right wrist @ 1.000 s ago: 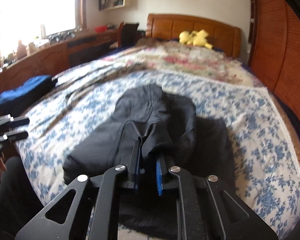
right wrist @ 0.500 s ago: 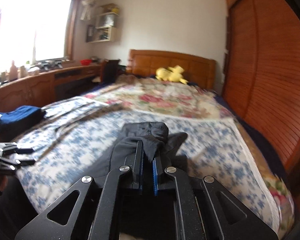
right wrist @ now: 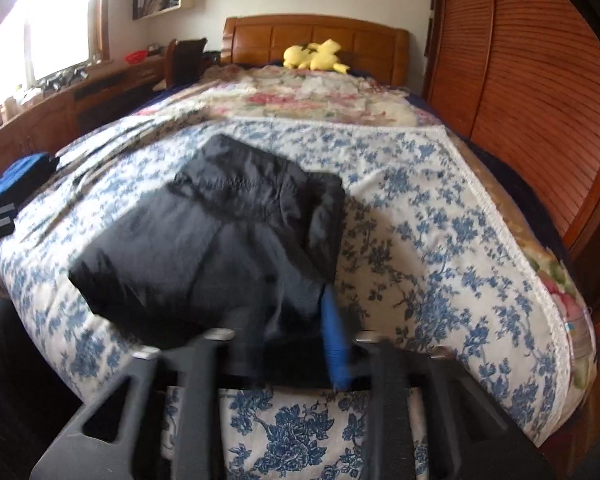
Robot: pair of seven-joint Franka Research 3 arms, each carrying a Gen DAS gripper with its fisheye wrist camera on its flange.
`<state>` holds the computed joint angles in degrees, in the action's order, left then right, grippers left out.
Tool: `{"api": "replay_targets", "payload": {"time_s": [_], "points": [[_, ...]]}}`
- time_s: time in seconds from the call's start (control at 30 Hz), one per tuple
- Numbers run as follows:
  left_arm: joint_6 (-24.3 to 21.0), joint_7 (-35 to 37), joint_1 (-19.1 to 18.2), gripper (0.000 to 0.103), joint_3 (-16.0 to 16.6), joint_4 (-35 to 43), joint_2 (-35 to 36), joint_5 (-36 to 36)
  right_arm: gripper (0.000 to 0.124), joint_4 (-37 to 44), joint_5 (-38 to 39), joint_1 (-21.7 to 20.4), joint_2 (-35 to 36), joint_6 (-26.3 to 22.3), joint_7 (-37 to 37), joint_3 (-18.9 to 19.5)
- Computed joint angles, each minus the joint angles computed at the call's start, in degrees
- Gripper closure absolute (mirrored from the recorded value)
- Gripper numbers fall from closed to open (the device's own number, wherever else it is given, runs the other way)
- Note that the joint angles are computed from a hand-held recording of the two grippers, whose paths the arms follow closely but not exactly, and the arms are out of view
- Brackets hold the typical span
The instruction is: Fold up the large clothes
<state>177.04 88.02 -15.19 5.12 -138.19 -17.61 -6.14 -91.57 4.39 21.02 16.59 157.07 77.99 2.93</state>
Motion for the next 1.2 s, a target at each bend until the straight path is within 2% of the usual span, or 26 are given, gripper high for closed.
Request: {"api": "replay_targets", "payload": {"time_s": [0.17,0.4,0.57,0.63,0.67,0.7,0.73,0.8,0.93,1.0,1.2], "points": [[0.2,0.0,-0.2,0.053,-0.1,0.0,0.0,-0.1,0.069,2.0,1.2,0.1,0.1,1.9,-3.1,1.2],[0.1,-0.1,-0.3,0.053,-0.2,0.1,0.3,0.0,0.069,10.4,1.1,2.3,6.6,-1.6,-4.8,1.5],[0.0,0.6,-0.7,0.053,0.2,0.3,0.9,-0.6,0.069,13.8,1.8,3.2,10.4,-5.5,-4.1,1.2],[0.1,1.7,-1.7,0.053,1.1,0.6,1.5,-1.6,0.069,15.3,2.0,3.3,12.1,-9.8,-3.3,1.0],[0.1,2.5,-2.4,0.053,1.7,0.9,1.9,-2.4,0.069,16.3,1.6,3.5,13.2,-12.4,-2.7,0.7],[-0.2,4.9,-5.0,0.053,3.9,1.6,2.4,-4.5,0.069,16.4,1.5,3.5,13.7,-13.9,-2.5,0.6],[-0.6,7.5,-7.1,0.053,5.6,2.4,3.0,-6.7,0.069,15.3,1.8,3.3,13.8,-13.4,-2.8,0.8],[-0.6,10.3,-7.8,0.052,5.7,4.1,4.6,-9.0,0.069,12.0,3.3,2.6,12.5,-10.1,-3.5,1.5],[-1.4,20.2,-11.7,0.051,8.4,9.3,8.6,-17.8,0.069,8.8,5.5,1.7,10.3,-8.5,-3.8,2.0],[-2.0,24.5,-12.3,0.05,8.7,12.2,10.8,-21.5,0.069,6.6,4.9,2.1,8.5,-7.3,-3.2,1.4],[-6.0,31.6,-9.2,0.05,6.2,22.0,18.3,-27.6,0.069,-0.7,4.7,1.3,2.8,-2.7,-1.9,0.8]]}}
